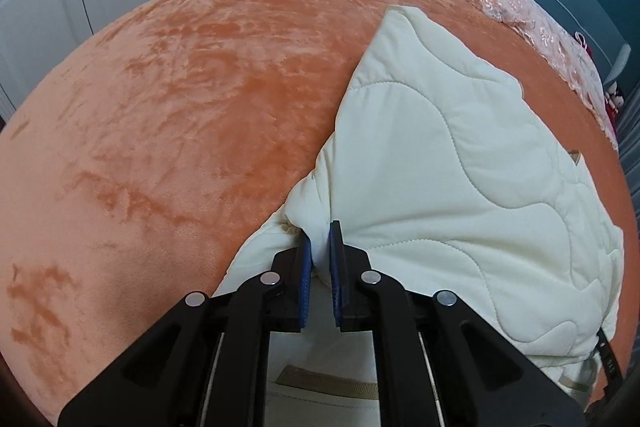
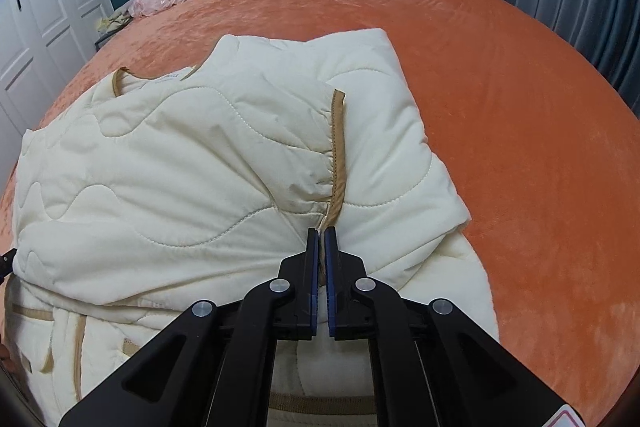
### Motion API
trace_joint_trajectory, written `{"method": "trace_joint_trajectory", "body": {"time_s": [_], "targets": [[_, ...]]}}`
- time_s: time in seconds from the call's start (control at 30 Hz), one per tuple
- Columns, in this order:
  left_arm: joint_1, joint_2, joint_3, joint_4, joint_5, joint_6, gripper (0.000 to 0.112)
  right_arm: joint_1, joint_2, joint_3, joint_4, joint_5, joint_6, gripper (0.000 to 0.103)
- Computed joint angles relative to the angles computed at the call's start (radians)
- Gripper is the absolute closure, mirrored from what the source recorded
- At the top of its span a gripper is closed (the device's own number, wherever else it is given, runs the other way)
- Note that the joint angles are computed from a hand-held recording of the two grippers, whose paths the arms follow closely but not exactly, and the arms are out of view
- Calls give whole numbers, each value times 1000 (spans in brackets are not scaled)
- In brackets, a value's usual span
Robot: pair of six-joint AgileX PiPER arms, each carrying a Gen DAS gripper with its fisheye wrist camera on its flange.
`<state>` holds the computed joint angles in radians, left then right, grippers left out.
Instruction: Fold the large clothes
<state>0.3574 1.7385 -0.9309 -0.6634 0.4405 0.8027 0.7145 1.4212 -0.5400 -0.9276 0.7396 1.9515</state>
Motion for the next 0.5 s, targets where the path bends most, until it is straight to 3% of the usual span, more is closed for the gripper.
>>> {"method": "trace_joint_trajectory", "body": {"time_s": [0.13, 0.17, 0.2, 0.37, 0.5], "targets": [[-18, -127, 32, 128, 22, -99, 102, 195, -108, -78, 36, 312, 56, 94], [-21, -165, 39, 137, 33, -101, 103, 220, -127, -93, 27, 341, 66, 92], [-26, -203, 45, 134, 46, -98, 103, 218, -128, -92, 26, 338, 65, 91], [-79, -304, 30, 101, 133, -104, 102, 161, -88, -180, 9, 166, -5, 90], [-177, -321, 39, 146, 114, -176, 101, 145, 53, -269, -5, 69, -43, 90]]}}
